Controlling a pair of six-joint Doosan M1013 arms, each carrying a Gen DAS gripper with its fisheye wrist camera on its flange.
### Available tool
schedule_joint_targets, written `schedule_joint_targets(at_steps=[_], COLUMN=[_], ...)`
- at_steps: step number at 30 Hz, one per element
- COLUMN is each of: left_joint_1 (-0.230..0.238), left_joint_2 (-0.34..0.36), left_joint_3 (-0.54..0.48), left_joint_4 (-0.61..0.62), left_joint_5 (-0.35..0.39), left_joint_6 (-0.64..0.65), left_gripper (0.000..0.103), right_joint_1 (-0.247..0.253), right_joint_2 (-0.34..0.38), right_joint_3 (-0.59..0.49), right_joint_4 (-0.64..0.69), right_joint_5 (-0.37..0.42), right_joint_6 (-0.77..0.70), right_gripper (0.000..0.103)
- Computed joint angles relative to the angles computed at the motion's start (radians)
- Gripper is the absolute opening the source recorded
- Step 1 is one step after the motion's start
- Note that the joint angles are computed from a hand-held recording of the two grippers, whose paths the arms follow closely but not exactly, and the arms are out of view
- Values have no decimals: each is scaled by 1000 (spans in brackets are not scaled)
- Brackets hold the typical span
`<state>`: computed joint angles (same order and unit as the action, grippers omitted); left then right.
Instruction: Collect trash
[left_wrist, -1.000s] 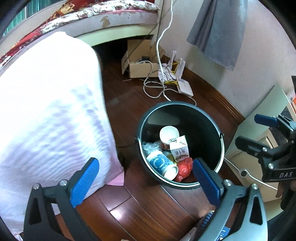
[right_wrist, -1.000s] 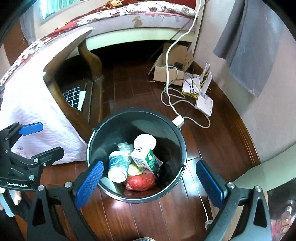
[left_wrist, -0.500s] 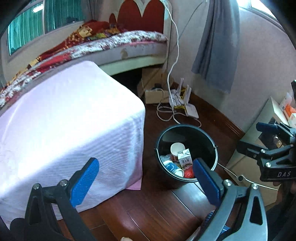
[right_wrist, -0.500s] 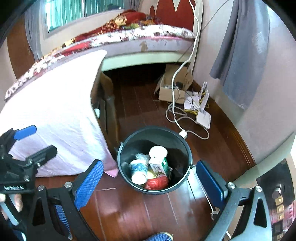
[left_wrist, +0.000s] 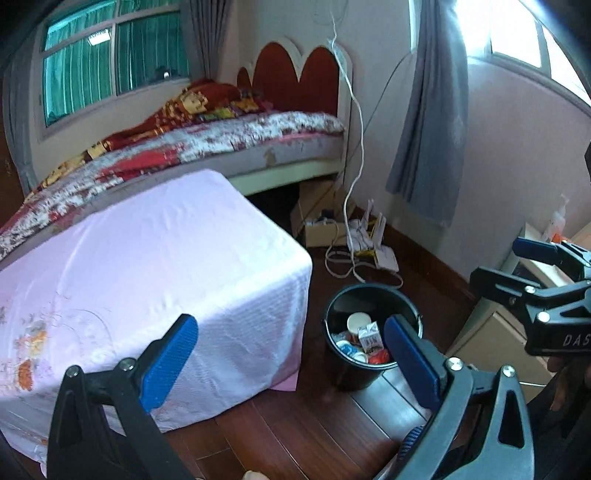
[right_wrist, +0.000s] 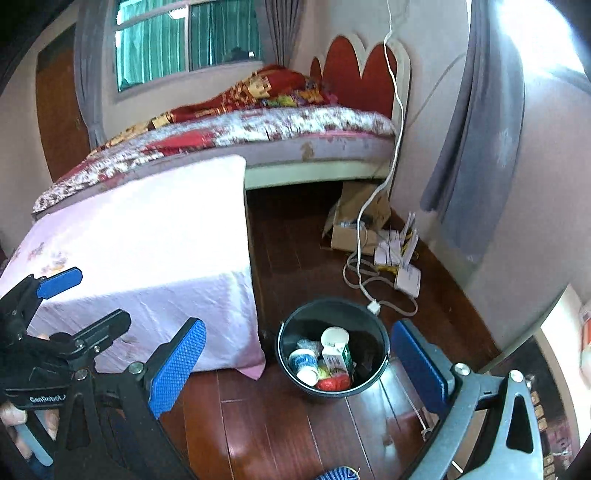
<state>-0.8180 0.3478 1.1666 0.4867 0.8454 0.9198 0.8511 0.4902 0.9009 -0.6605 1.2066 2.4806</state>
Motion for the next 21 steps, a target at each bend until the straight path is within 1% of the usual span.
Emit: schedule_joint_targets(at_steps=[3,7,9,11,14,17,21], left_joint_1=[-11,-27,-29,-35,-42,-45,-47], left_joint_2=[-31,-67,-77,-82,-90,-94,-96], left_joint_3=[26,64,74,81,90,93,93], left_joint_4=[53,169,162,181,190,200,214], left_joint_5=[-26,-39,-55,-59,-74,-84,-86], left_joint_6=[-45,-159,-158,-165,-163,-168,-181], left_gripper=[102,102,102,102,102,102,102], right_joint_1=[28,64,77,89,98,101,99], right_joint_2=[-5,-22,-29,-36,-40,-40,-42], right_joint_3=[-19,-17,-14,-9,-8,-13,-12], right_joint_4=[-52,-127,-149,-168,-189,-199,-195], right_joint_5=[5,6,10,17,35,56,57], right_joint_6=[19,65,83,99,100,97,97], right_gripper=[102,102,102,102,102,102,103])
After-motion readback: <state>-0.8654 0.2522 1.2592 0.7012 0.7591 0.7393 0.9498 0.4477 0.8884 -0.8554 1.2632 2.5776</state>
